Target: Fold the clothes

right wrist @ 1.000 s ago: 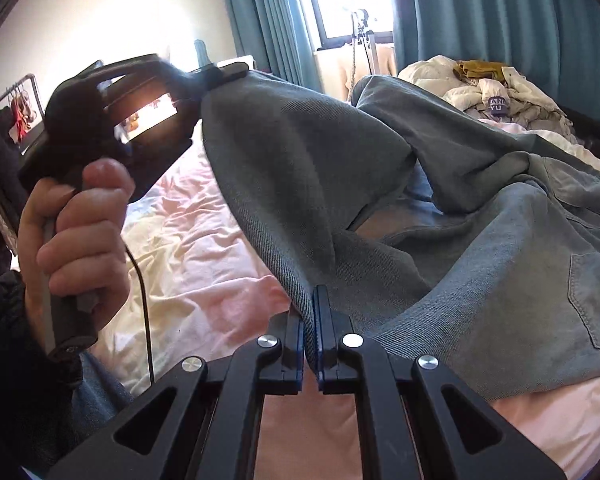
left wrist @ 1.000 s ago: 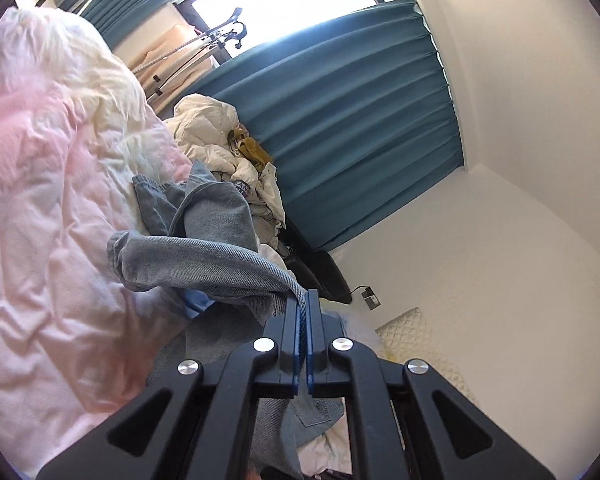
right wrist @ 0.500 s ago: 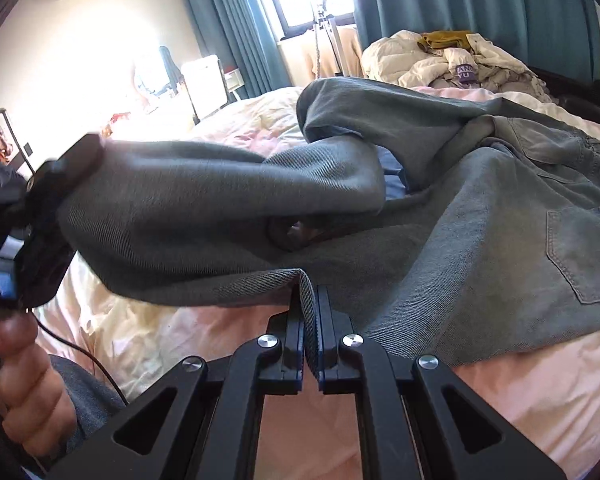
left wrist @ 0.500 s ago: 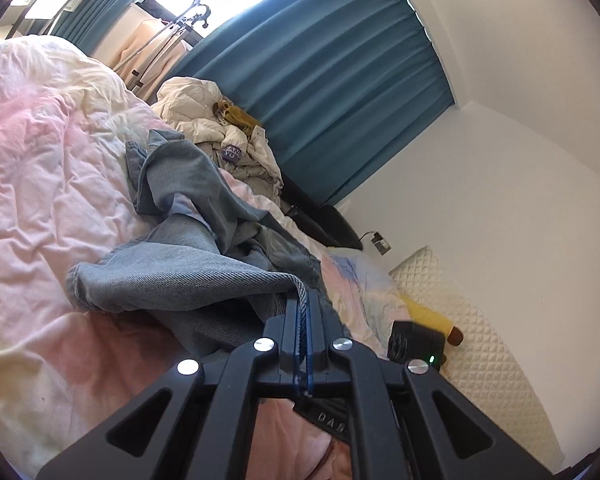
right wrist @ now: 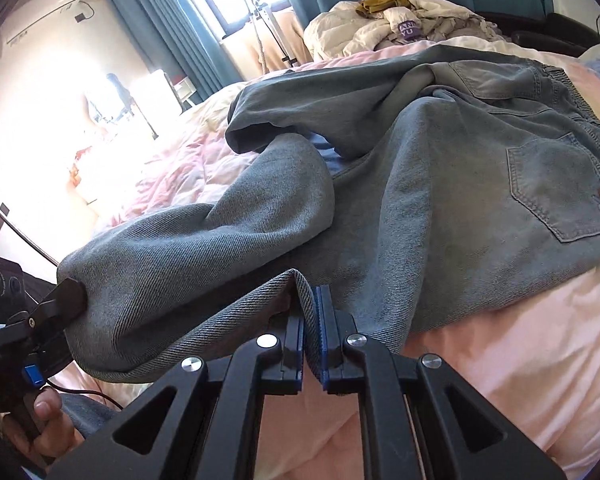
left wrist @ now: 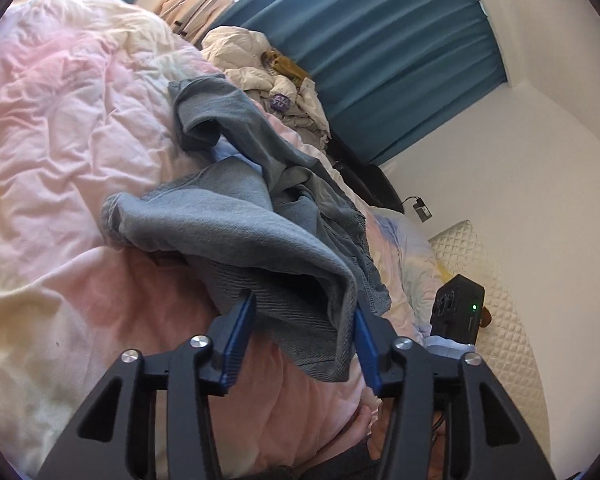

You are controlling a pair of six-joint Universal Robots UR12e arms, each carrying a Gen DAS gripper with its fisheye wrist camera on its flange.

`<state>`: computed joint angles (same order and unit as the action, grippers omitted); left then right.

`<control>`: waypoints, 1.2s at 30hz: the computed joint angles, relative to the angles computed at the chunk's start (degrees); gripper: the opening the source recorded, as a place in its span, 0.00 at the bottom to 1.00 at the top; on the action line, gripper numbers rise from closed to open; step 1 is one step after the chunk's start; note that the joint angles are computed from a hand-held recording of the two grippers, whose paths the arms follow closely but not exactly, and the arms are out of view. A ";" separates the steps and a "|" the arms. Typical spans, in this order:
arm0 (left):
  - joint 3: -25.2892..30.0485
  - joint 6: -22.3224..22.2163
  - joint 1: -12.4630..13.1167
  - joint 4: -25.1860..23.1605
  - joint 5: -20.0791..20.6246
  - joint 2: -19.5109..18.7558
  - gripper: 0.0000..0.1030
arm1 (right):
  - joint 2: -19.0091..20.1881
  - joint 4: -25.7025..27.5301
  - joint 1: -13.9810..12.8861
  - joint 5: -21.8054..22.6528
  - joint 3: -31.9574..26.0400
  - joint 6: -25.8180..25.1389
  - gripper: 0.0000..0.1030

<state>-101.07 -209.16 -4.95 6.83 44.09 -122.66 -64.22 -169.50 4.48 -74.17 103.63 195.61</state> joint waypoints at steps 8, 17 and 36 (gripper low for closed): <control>-0.59 -27.91 3.55 21.70 -4.19 -4.52 0.51 | 0.69 2.30 -0.22 1.68 -0.73 -0.05 0.06; 4.22 -42.36 4.13 23.20 -6.62 -10.17 0.56 | 0.70 3.89 -0.66 4.67 -0.94 1.31 0.06; 15.81 -47.76 3.05 17.00 -9.75 -17.98 0.48 | 1.59 3.63 -0.66 5.89 -1.52 2.95 0.07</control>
<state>-85.26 -256.91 -1.90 23.83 34.35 -140.64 -62.63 -165.87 3.82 -68.27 102.10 198.57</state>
